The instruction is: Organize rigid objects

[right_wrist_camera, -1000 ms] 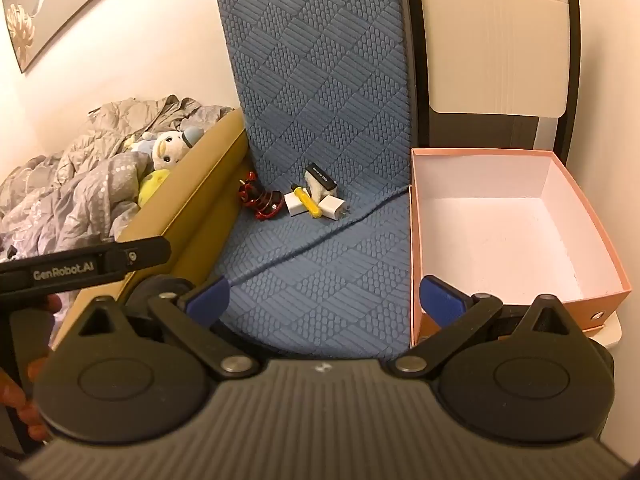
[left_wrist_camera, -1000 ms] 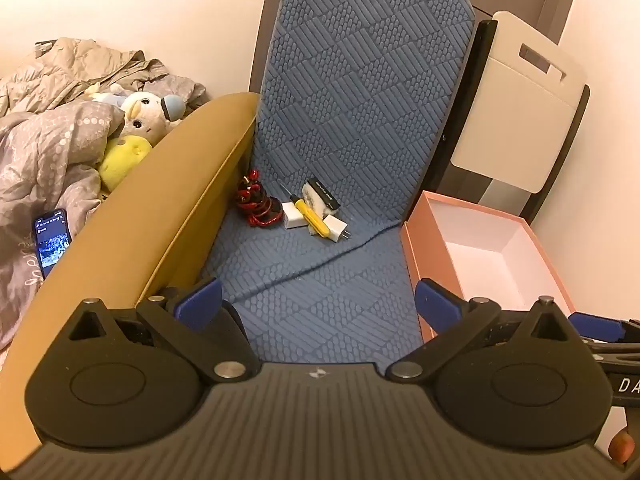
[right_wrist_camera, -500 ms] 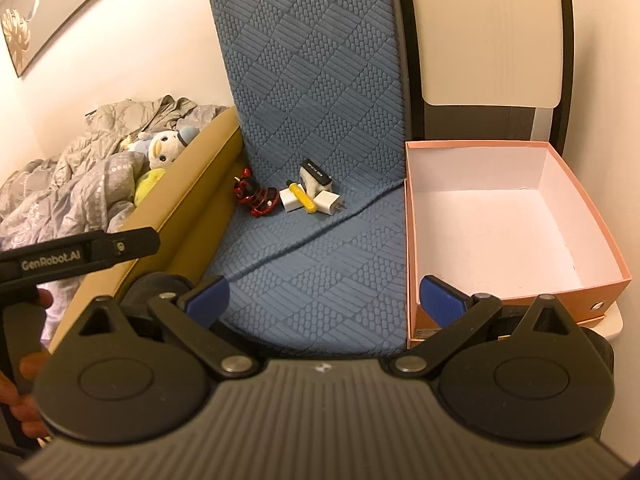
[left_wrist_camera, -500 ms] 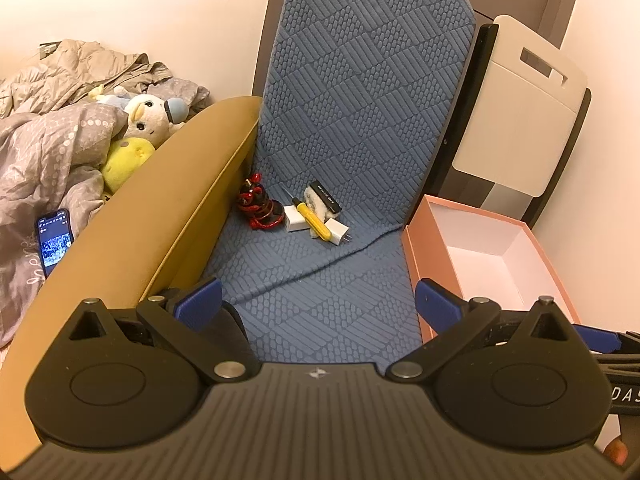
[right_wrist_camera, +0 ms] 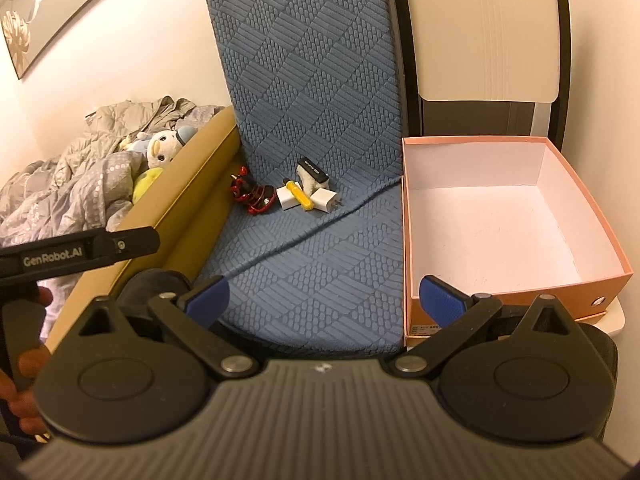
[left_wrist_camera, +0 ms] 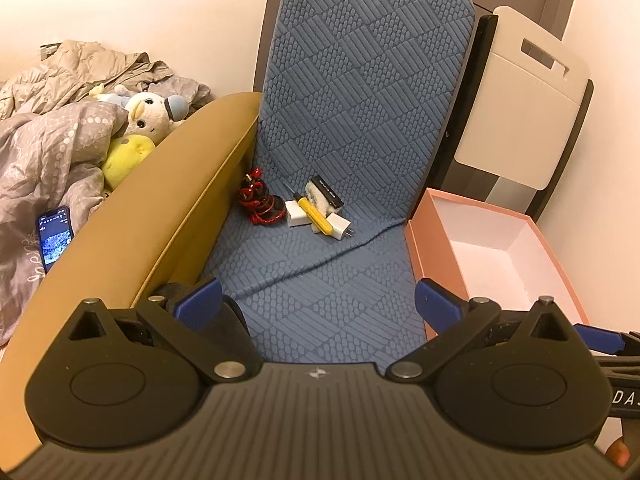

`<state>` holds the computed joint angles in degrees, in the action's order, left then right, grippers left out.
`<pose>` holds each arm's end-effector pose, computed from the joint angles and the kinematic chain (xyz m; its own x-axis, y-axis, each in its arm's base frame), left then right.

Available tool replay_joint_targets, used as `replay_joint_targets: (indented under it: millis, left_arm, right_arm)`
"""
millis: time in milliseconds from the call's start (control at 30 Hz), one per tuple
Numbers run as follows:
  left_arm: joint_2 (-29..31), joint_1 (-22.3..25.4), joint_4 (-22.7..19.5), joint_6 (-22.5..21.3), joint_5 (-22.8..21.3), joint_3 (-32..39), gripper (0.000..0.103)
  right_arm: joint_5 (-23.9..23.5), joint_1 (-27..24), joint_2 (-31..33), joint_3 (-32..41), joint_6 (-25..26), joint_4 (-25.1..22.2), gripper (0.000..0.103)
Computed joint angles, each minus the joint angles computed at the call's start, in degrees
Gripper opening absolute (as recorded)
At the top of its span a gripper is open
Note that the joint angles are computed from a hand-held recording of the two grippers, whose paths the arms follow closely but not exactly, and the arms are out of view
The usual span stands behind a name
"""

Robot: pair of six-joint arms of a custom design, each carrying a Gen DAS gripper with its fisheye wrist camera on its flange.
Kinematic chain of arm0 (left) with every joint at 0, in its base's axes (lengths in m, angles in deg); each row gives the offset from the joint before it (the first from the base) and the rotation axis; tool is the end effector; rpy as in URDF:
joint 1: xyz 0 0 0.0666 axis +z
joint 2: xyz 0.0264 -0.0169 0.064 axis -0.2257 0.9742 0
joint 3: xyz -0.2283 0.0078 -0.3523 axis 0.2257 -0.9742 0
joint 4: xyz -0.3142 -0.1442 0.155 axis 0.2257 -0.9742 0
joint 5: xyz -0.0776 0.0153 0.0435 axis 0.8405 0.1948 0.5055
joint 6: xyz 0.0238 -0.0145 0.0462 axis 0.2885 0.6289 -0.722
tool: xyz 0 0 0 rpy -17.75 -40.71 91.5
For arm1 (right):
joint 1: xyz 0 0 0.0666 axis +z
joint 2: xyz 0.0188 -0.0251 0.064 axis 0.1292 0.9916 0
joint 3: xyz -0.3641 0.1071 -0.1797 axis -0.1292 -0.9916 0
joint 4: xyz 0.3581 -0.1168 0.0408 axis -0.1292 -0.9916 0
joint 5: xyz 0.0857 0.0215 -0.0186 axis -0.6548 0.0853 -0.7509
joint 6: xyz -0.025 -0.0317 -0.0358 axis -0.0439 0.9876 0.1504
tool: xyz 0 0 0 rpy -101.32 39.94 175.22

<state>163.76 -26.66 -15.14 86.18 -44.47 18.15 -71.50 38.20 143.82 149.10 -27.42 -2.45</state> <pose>0.5701 -0.1314 0.5231 -0.6114 -0.2559 -0.7488 -0.1732 0.9666 -0.1890 0.5765 0.3390 0.5033 -0.6490 -0.0191 -0.7606 -0.2544 0.9476 0.1934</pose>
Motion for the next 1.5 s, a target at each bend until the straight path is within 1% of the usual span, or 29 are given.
replay_joint_targets:
  millis: [167, 300, 533, 833, 1100, 1200, 1300, 1400, 1500]
  left_arm:
    - [-0.01, 0.02, 0.54, 0.29, -0.11, -0.39, 0.103]
    - [0.11, 0.03, 0.69, 0.19, -0.09, -0.36, 0.103]
    - [0.09, 0.17, 1.47, 0.01, 0.43, -0.88, 0.103]
    - [0.82, 0.27, 2.52, -0.52, 1.08, -1.12, 0.103]
    - [4.71, 0.86, 4.15, -2.04, 1.2, 1.97, 0.103]
    - [6.77, 1.37, 5.09, -2.11, 1.73, 3.62, 0.103]
    - [9.12, 1.61, 6.08, -3.03, 1.82, 5.55, 0.103]
    - [11.25, 1.73, 7.38, -4.15, 1.79, 6.95, 0.103]
    - [13.51, 2.19, 7.54, -3.55, 2.73, 8.88, 0.103]
  right_arm:
    - [-0.12, 0.05, 0.51, 0.76, 0.88, -0.17, 0.103]
    - [-0.06, 0.1, 0.23, -0.05, 1.33, 0.43, 0.103]
    - [-0.01, 0.2, -0.15, -0.58, 1.32, 0.59, 0.103]
    - [0.06, 0.24, 0.84, 0.62, 1.07, -0.33, 0.103]
    - [1.23, -0.18, 2.96, 1.27, 0.91, 2.0, 0.103]
    - [-0.04, -0.73, 4.6, 2.67, 0.23, 0.94, 0.103]
    - [-1.37, -1.19, 5.88, 3.19, -0.28, 1.14, 0.103]
    - [-1.13, -1.51, 7.36, 4.16, 0.34, 1.77, 0.103]
    - [-0.92, -1.83, 9.32, 6.42, 0.27, 1.03, 0.103]
